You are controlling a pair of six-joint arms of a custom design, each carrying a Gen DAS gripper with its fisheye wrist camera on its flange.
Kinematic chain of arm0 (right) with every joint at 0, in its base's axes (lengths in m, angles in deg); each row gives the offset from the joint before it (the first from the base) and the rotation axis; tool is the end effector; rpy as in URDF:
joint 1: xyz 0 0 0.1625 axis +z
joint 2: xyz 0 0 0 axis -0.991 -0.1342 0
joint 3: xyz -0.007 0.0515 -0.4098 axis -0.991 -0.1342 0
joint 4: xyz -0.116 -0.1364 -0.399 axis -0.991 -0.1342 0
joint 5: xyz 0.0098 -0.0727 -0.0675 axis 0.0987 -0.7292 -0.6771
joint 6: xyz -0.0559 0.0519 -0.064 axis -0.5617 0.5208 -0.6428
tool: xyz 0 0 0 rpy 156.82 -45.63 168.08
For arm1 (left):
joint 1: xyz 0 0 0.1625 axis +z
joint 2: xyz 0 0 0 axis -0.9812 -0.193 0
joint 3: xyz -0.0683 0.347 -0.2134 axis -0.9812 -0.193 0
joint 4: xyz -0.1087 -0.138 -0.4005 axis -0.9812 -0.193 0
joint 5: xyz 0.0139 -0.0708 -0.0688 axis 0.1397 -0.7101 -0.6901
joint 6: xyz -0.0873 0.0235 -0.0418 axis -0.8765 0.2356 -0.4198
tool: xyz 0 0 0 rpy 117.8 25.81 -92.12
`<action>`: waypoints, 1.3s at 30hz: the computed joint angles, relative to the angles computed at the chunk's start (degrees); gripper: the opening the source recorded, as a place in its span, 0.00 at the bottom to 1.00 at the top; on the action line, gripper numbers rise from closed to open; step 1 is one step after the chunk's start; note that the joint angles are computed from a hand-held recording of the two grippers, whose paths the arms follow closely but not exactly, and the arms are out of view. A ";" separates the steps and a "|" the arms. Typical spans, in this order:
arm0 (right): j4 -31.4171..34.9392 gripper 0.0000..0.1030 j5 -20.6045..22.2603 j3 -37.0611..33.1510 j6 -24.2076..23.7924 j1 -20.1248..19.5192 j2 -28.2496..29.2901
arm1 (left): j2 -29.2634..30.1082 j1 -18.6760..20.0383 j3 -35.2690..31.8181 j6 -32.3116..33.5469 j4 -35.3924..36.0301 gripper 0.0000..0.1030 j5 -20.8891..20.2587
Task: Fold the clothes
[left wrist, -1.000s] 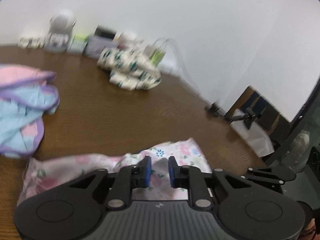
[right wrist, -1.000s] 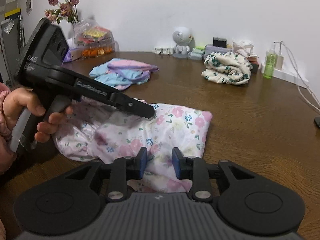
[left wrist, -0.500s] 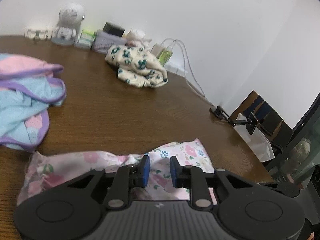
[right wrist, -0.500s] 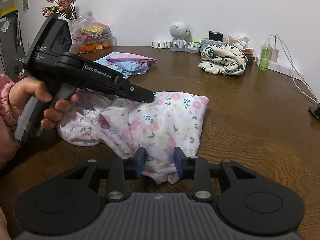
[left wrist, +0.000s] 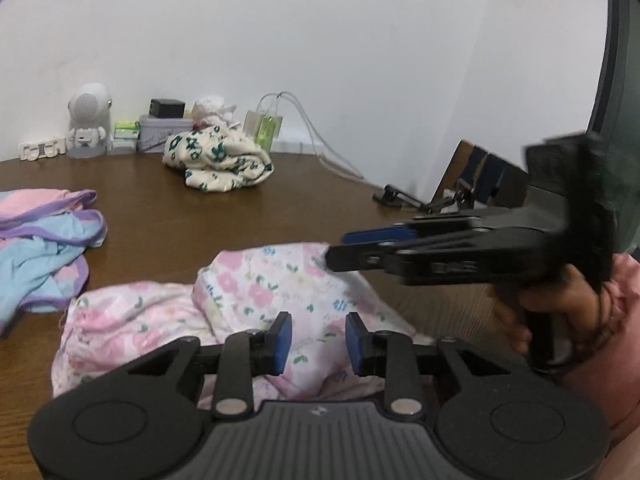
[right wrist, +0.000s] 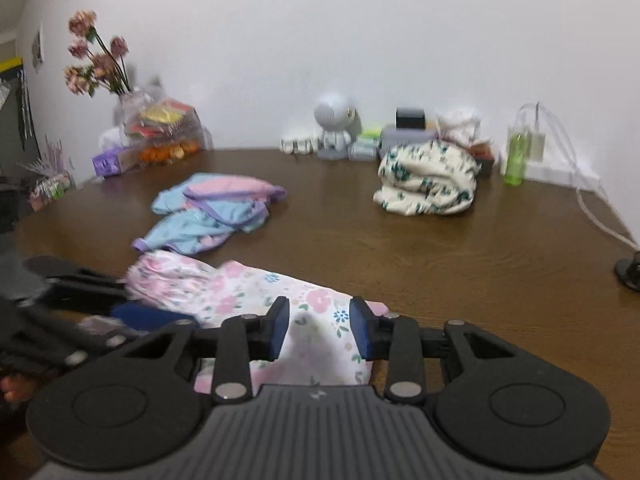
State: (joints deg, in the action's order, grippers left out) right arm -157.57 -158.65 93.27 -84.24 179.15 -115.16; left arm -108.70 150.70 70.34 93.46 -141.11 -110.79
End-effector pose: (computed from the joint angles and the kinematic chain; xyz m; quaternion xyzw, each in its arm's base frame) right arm 0.1820 -0.5086 -0.0375 0.3718 -0.8541 0.3206 0.1718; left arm 0.0302 -0.4164 0.1786 0.2904 0.8768 -0.3575 0.1380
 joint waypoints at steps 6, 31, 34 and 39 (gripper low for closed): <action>1.38 0.33 -0.58 -1.93 0.41 -1.19 2.21 | 0.35 0.01 -0.68 -0.15 3.38 0.26 3.09; 28.10 0.29 19.60 4.33 22.33 -13.47 -13.16 | 1.37 4.01 -3.65 -9.52 0.86 0.19 1.43; 31.12 0.25 21.96 2.71 23.89 -14.32 -12.48 | 1.67 4.24 -3.90 -9.30 0.72 0.19 1.45; 31.20 0.16 24.45 2.37 26.97 -15.34 -11.80 | 1.78 4.58 -4.11 -9.06 0.81 0.19 0.98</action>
